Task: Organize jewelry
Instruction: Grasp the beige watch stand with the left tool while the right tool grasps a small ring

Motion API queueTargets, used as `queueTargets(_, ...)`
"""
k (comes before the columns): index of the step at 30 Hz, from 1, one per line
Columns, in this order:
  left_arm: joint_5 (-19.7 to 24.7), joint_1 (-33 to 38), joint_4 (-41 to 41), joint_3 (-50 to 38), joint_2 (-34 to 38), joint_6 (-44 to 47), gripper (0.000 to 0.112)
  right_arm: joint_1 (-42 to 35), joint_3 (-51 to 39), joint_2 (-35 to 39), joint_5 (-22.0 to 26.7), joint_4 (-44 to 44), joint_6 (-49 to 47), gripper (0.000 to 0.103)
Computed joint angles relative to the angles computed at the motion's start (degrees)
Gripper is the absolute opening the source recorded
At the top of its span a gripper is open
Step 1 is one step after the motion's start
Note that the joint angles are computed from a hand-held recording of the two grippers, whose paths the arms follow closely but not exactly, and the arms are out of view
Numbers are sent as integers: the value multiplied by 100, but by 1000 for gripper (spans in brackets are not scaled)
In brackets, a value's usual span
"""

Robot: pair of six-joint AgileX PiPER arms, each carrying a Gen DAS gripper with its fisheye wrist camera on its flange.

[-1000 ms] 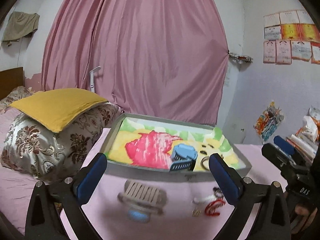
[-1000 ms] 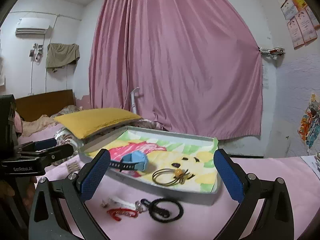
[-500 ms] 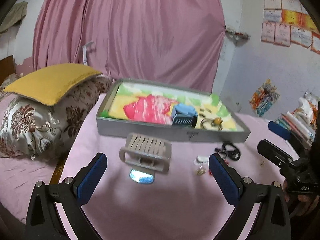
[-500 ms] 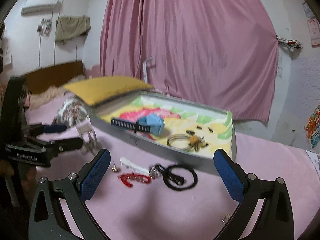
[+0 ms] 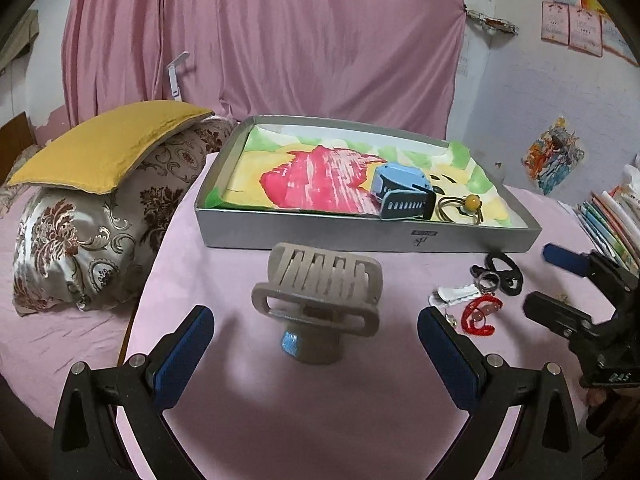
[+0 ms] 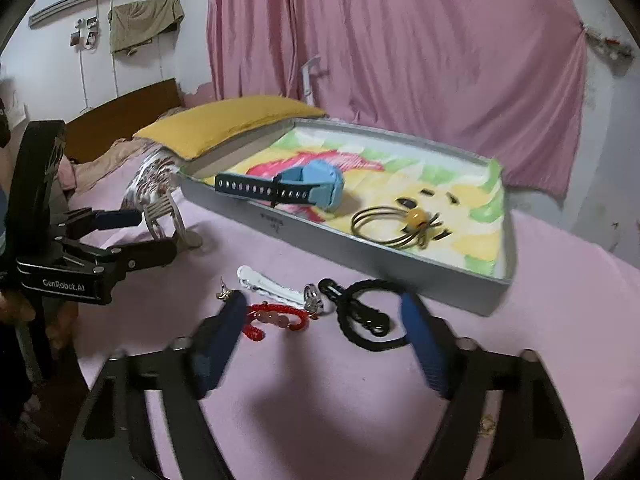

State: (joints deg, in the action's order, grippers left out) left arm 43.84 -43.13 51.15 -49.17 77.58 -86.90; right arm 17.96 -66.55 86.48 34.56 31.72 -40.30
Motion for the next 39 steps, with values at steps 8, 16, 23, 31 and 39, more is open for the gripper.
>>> queueTargets(8,-126,225,-126,-103,76,367,102,58,-544,464,577,-122,128,35)
queueTargets(16,-452,516,-406,-180,106,917,95,245,-994,769,728,-763,520,19)
queueTargets(23,-787,800,-966,-218,160,1562,76,249,-1082,833,895,-778,370,9)
queueTargets(31,-952,832,-1136,-188,146,1709,64,158,-890,661,773,-356,-125,4)
queueTargets(39,-818,262,323,143,-248,6,64,41,-72,-111,-55,857,-1217,4)
